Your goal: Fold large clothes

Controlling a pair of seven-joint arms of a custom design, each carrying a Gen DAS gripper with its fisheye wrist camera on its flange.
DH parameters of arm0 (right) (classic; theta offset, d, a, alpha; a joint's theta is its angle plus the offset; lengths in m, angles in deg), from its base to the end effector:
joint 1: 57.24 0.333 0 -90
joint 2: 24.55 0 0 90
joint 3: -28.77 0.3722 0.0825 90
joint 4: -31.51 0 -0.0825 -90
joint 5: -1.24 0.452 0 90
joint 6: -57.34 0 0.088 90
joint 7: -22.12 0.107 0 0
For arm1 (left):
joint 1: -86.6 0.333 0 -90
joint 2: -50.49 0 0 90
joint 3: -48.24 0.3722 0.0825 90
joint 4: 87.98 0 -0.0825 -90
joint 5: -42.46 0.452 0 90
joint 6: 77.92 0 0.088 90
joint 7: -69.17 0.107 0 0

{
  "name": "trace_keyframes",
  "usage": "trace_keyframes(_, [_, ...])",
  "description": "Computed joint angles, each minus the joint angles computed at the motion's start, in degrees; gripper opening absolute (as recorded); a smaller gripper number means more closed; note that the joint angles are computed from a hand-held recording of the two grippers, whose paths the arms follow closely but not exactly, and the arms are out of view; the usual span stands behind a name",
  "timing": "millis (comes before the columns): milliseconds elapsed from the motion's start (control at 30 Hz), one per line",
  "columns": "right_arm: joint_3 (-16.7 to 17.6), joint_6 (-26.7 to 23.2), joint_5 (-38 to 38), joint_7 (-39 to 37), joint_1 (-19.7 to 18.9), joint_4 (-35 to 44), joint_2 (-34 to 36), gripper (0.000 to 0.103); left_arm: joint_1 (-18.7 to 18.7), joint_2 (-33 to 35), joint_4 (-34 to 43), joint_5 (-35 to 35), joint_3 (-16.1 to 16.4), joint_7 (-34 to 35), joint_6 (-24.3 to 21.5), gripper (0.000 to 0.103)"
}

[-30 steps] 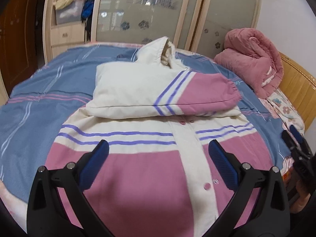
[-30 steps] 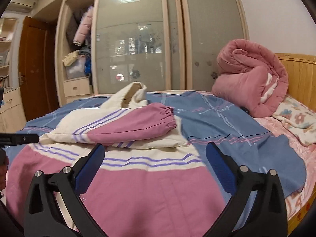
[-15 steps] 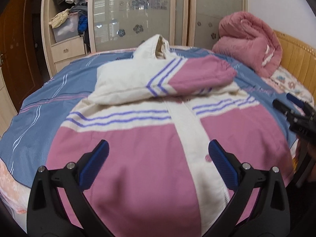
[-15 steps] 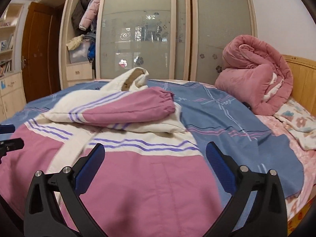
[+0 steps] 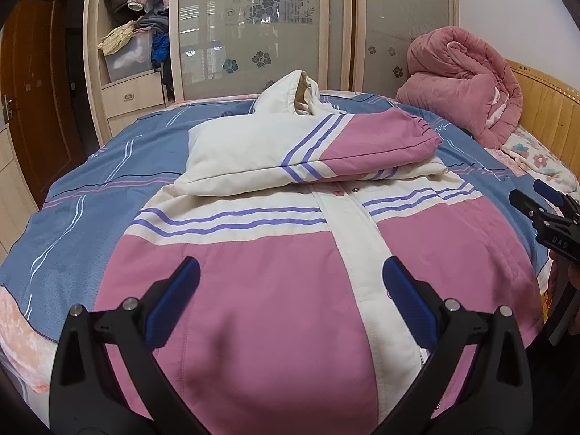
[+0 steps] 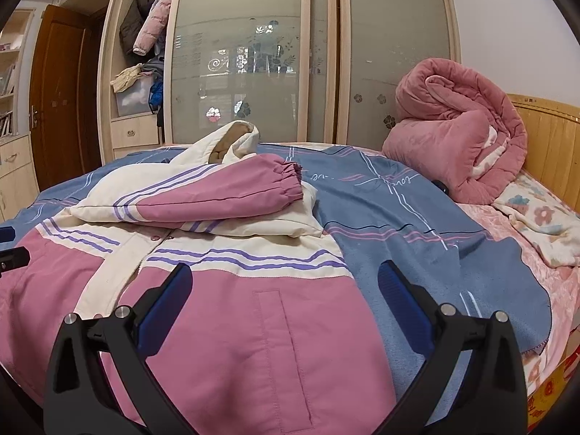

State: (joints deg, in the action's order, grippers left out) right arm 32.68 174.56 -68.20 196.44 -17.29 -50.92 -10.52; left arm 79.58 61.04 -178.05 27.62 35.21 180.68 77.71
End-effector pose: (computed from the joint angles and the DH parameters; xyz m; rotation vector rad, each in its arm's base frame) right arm 0.5832 0.4793 0.6713 -1.2858 1.7637 -1.2114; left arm 0.7089 -0.2301 0.6939 -1.2064 2.0792 -1.1062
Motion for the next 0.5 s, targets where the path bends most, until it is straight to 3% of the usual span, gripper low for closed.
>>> trace_keyframes(500, [-1.05, -0.18, 1.76, -1.75, 1.00, 3.44, 2.65, 0.102, -0.08, 1.69, 2.93, 0.69, 0.20, -2.53, -0.75, 0.101])
